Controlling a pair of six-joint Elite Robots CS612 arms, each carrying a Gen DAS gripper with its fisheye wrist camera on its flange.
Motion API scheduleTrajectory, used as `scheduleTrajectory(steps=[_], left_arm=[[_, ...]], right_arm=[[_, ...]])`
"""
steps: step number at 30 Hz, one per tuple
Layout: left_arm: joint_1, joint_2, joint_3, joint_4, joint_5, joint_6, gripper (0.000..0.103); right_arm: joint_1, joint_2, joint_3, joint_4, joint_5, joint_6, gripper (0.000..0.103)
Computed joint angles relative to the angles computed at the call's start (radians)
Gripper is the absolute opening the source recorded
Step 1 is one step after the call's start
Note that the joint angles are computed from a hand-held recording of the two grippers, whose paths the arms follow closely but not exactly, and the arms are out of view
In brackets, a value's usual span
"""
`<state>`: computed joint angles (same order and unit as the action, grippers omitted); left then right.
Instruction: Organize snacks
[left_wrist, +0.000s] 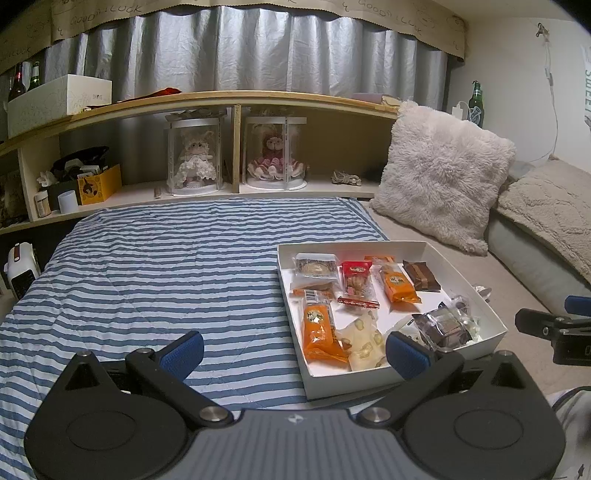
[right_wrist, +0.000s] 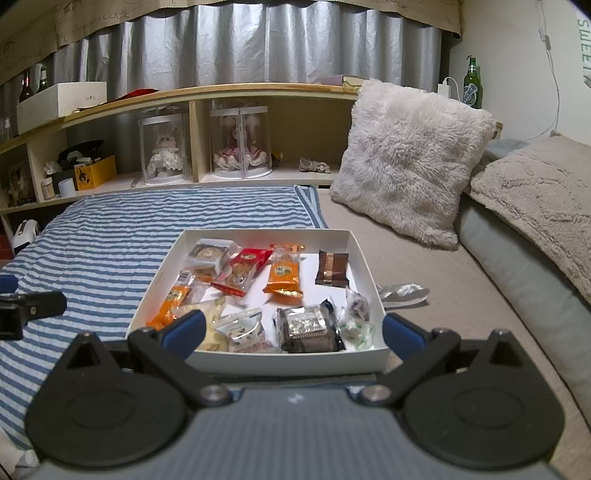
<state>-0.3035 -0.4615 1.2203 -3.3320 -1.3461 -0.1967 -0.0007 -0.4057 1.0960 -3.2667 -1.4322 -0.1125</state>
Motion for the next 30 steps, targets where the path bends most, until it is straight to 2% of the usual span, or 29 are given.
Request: scheduleTrajectory(steps=[30], left_arm=[[0.0, -0.001, 0.007, 0.003, 0.004, -0.013, 0.103]], right_arm=[[0.0, -0.001, 0.003, 0.001, -0.001, 0.001, 0.102]])
